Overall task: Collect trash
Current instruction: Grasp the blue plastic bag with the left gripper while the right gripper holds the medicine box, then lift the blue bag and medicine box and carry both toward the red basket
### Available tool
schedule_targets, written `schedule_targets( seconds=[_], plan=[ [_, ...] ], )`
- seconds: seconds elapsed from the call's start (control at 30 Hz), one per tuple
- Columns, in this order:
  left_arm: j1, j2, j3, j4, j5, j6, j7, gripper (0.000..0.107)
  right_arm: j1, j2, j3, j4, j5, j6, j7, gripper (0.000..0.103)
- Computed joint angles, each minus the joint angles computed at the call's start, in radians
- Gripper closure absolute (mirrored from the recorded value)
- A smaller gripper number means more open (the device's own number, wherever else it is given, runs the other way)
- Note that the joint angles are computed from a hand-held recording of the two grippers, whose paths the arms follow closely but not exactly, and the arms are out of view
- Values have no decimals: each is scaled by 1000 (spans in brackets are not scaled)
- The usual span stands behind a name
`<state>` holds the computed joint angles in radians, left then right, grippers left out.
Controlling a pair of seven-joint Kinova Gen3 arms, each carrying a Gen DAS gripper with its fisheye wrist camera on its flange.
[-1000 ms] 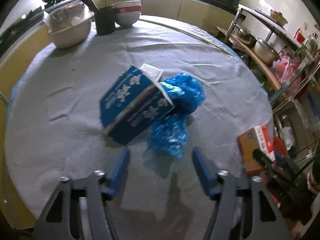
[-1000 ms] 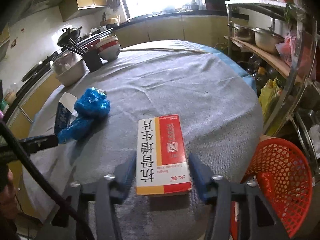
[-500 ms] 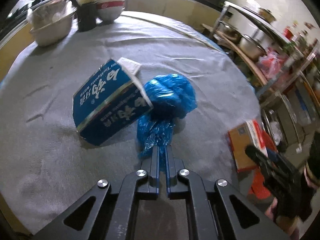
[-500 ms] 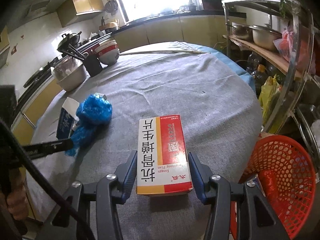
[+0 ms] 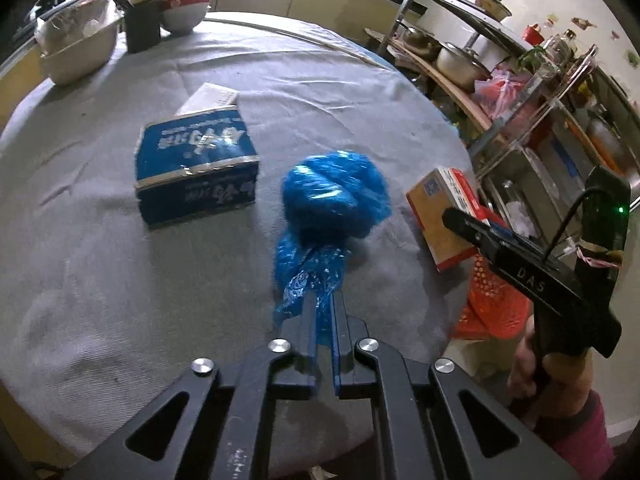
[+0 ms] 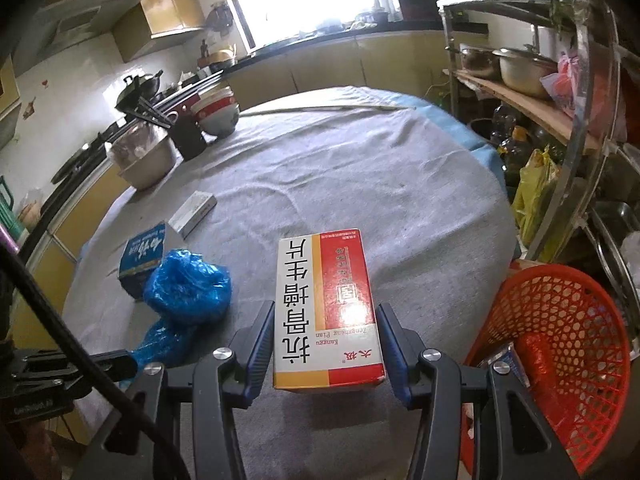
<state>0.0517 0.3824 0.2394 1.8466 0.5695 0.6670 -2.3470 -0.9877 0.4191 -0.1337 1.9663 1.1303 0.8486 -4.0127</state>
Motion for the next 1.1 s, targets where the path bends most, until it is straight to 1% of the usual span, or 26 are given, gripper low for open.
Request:
schedule_targets(
  seconds=[0.03, 0.1, 0.13, 0.2, 0.23, 0.3, 0.4, 0.47, 0.57, 0.6, 0.63, 0.67, 0.7, 0.73, 0.77, 0.83, 0.87, 0.9, 0.93, 1.03, 1.1],
  plan=[
    [1, -2, -3, -1, -2, 3, 6, 86, 5, 1, -2, 1, -1, -13, 2, 50],
    [-11, -15, 1, 7, 19, -7, -3, 46, 11, -2, -2, 6, -3, -32, 3, 48],
    [-14, -27, 4, 22, 32, -32, -13, 41, 13, -6, -1, 8, -5, -38, 4, 48],
    [-9, -46, 14, 39, 43, -84, -32, 39, 14, -16, 1, 18, -1, -50, -4, 43],
    [13, -49, 6, 33, 25, -94, -23, 38, 11, -24, 3, 27, 7, -51, -19, 42],
    [34, -37, -2, 10, -10, -87, 2, 36, 6, -32, 1, 36, 19, -42, -42, 37],
    [95, 8, -28, -45, -101, -55, 91, 36, 8, -43, -9, 44, 33, -32, -55, 37],
    [124, 35, -42, -69, -152, -36, 149, 36, 12, -45, -19, 40, 26, -23, -43, 36],
    [117, 53, -27, -64, -174, -47, 175, 36, 19, -42, -26, 32, 17, -24, -18, 36],
    [114, 57, -23, -63, -180, -52, 181, 40, 21, -39, -26, 30, 17, -27, -11, 36],
    [103, 62, -12, -60, -174, -59, 175, 46, 23, -36, -26, 26, 13, -31, -2, 36],
    [98, 65, -7, -60, -176, -59, 175, 63, 24, -32, -24, 22, 10, -33, 4, 36],
    [97, 75, -5, -72, -182, -45, 179, 68, 22, -27, -22, 19, 8, -33, 6, 36],
    [94, 77, -1, -72, -182, -45, 179, 69, 23, -22, -21, 14, 4, -35, 16, 36],
    [86, 77, 5, -69, -177, -50, 174, 71, 22, -17, -20, 10, -1, -35, 28, 36],
    [68, 76, 18, -61, -162, -57, 160, 73, 24, 0, -23, -18, -37, -14, 85, 36],
    [59, 73, 24, -55, -152, -61, 150, 75, 16, 6, -16, -27, -50, -6, 104, 40],
    [54, 70, 28, -49, -145, -69, 143, 76, 8, 10, -11, -33, -54, 2, 114, 50],
    [49, 65, 33, -43, -137, -75, 135, 76, 3, 12, -6, -37, -60, 5, 122, 50],
    [40, 39, 38, -24, -119, -98, 119, 79, -22, 4, 9, -30, -45, 26, 86, 50],
    [54, 11, 29, -7, -125, -128, 123, 79, -28, -2, 9, -27, -36, 41, 74, 50]
  ],
)
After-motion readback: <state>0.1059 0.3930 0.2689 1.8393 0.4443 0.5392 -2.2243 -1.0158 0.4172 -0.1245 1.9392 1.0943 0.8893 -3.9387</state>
